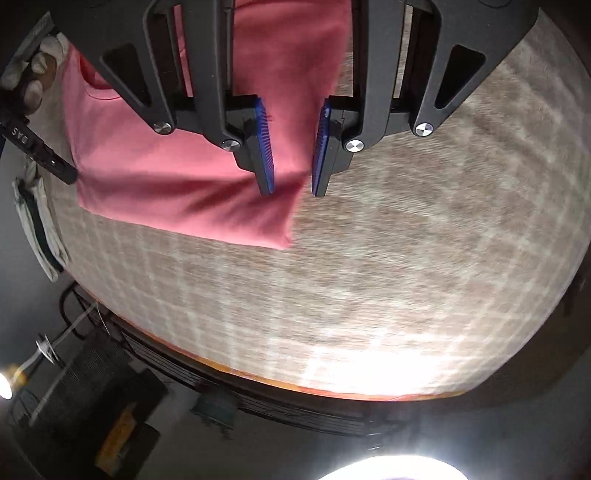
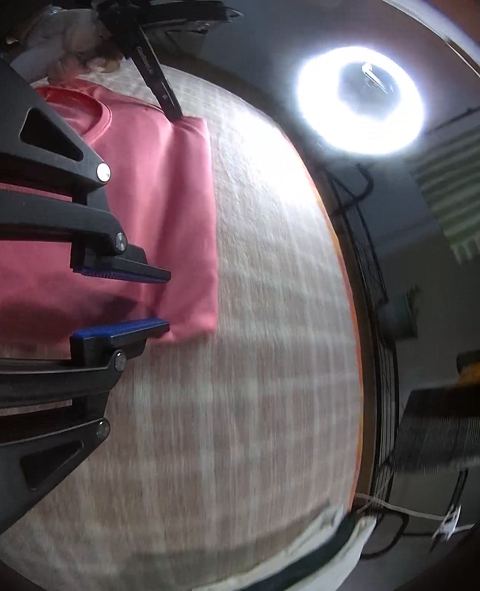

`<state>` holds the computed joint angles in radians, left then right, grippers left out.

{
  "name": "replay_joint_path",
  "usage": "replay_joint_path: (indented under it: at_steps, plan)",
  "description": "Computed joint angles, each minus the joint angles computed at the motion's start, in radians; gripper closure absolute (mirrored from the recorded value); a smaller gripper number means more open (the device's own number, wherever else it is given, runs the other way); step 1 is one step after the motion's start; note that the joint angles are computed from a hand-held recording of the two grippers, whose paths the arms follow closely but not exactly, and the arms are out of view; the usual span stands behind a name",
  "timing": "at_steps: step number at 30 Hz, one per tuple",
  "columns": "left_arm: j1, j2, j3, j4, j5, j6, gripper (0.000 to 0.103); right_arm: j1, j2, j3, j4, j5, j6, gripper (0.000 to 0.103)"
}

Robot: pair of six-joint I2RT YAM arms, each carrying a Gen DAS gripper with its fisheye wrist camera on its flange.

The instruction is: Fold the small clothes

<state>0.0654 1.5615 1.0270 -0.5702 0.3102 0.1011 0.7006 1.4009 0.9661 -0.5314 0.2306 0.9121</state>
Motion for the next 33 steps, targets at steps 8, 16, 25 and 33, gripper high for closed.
replay_joint_path:
  at_steps: [8,16,25,33]
  plan:
    - [0.229,0.019,0.095,-0.235,0.225,0.102,0.054,0.008,-0.163,-0.077,-0.017,-0.064,-0.041,0.049]
    - [0.514,0.081,0.119,-0.648,0.382,0.338,0.051,-0.098,-0.544,-0.407,0.078,-0.323,0.106,0.049]
    - [0.673,-0.019,-0.087,-0.728,0.444,0.390,0.043,-0.190,-0.543,-0.568,0.325,-0.519,0.172,0.051]
    - [0.516,-0.044,-0.146,-0.562,0.557,0.106,0.042,-0.113,-0.340,-0.560,0.591,-0.495,0.253,0.063]
